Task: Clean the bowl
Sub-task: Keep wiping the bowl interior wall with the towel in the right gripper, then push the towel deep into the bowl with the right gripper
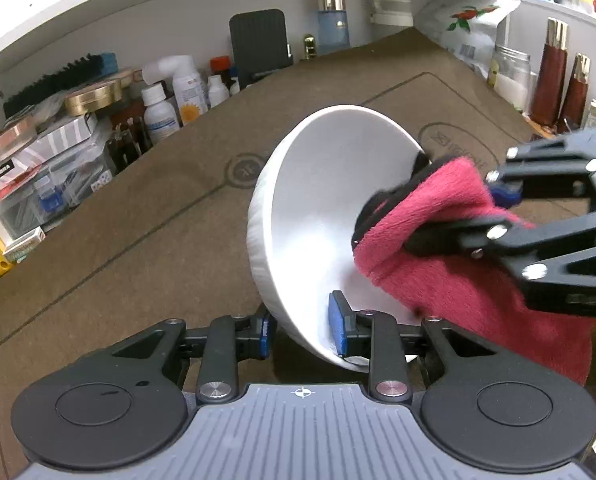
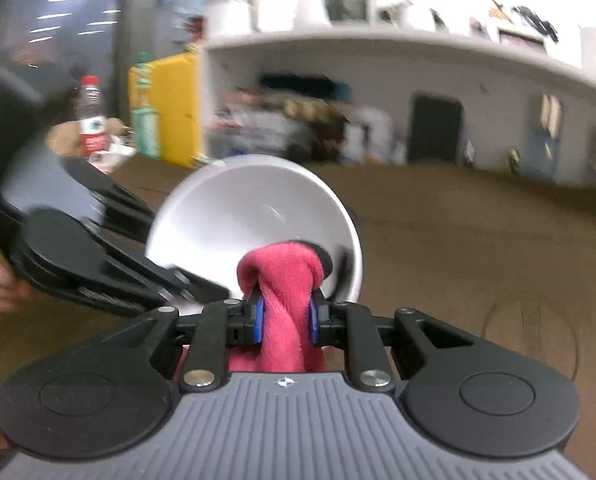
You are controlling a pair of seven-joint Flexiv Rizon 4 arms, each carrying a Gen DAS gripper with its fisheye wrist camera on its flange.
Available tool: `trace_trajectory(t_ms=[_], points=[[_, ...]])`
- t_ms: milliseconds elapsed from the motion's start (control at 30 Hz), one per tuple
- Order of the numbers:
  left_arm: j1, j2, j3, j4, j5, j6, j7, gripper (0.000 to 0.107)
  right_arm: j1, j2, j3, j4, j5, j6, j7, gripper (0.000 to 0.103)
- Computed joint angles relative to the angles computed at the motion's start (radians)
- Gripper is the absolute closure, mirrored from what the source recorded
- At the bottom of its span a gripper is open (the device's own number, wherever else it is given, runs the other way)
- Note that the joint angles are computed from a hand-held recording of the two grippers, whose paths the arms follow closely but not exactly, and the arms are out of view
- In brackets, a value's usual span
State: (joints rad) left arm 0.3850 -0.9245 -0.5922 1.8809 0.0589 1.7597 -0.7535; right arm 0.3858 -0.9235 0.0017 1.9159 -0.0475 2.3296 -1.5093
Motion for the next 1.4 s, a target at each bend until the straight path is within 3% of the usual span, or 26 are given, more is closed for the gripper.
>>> trace_trajectory(t_ms=[100,133,367,500,533,633,733,833,900,1033,1100,1200,1300,1333,1400], points=[[-0.046,0.005,0.04,-0.017,-0.014,0.026,-0.022,0.032,-0.022,-0.014,0.016,-0.027,-0.006,-0.029,0.039,0.082],[-0.047,0.004,0.042,-0.017,-0.013,0.029,-0.028,0.025,-0.036,-0.017,0.026,-0.035,-0.016,-0.04,0.059,0.082],[-0.031,-0.069,0.006,0.001,-0.023,0.157,-0.237,0.017,-0.07,-0.033,0.038,-0.046,-0.057,-0.043,0.134,0.083],[0.021,-0.12,-0.049,0.004,0.034,0.18,-0.321,0.027,-0.046,-0.028,0.007,-0.032,-0.042,-0.029,0.118,0.083],[0.036,-0.132,-0.064,0.002,0.057,0.178,-0.332,0.042,-0.042,-0.027,0.002,-0.029,-0.039,-0.028,0.112,0.083],[0.099,-0.165,-0.138,-0.007,0.12,0.107,-0.342,0.069,-0.047,-0.017,0.002,-0.014,-0.041,-0.021,0.101,0.084],[0.09,-0.16,-0.13,-0.014,0.141,0.102,-0.313,0.081,-0.042,-0.013,-0.003,-0.006,-0.035,-0.018,0.085,0.084],[0.045,-0.124,-0.072,-0.019,0.163,0.111,-0.271,0.082,0.055,-0.004,-0.079,-0.012,0.066,-0.041,0.017,0.084],[0.042,-0.091,-0.059,-0.015,0.173,0.068,-0.227,0.081,0.125,-0.002,-0.134,-0.027,0.143,-0.061,-0.04,0.084],[0.034,-0.008,-0.034,-0.003,0.153,-0.052,-0.117,0.075,0.146,0.005,-0.134,-0.062,0.166,-0.057,-0.098,0.084],[0.044,0.016,-0.037,0.0,0.135,-0.104,-0.069,0.074,0.109,0.013,-0.089,-0.07,0.105,-0.047,-0.109,0.082],[0.056,0.052,-0.032,-0.001,0.113,-0.175,0.004,0.074,-0.062,0.01,0.062,-0.062,-0.161,-0.009,-0.051,0.082],[0.039,0.082,0.001,-0.02,0.088,-0.215,0.059,0.078,-0.163,0.0,0.127,-0.048,-0.374,0.008,0.042,0.082],[0.021,0.09,0.027,-0.033,0.082,-0.215,0.071,0.08,-0.152,0.004,0.115,-0.037,-0.365,0.017,0.045,0.083],[-0.019,0.101,0.078,-0.053,0.069,-0.199,0.087,0.079,-0.057,0.021,0.045,-0.013,-0.204,0.013,-0.023,0.082]])
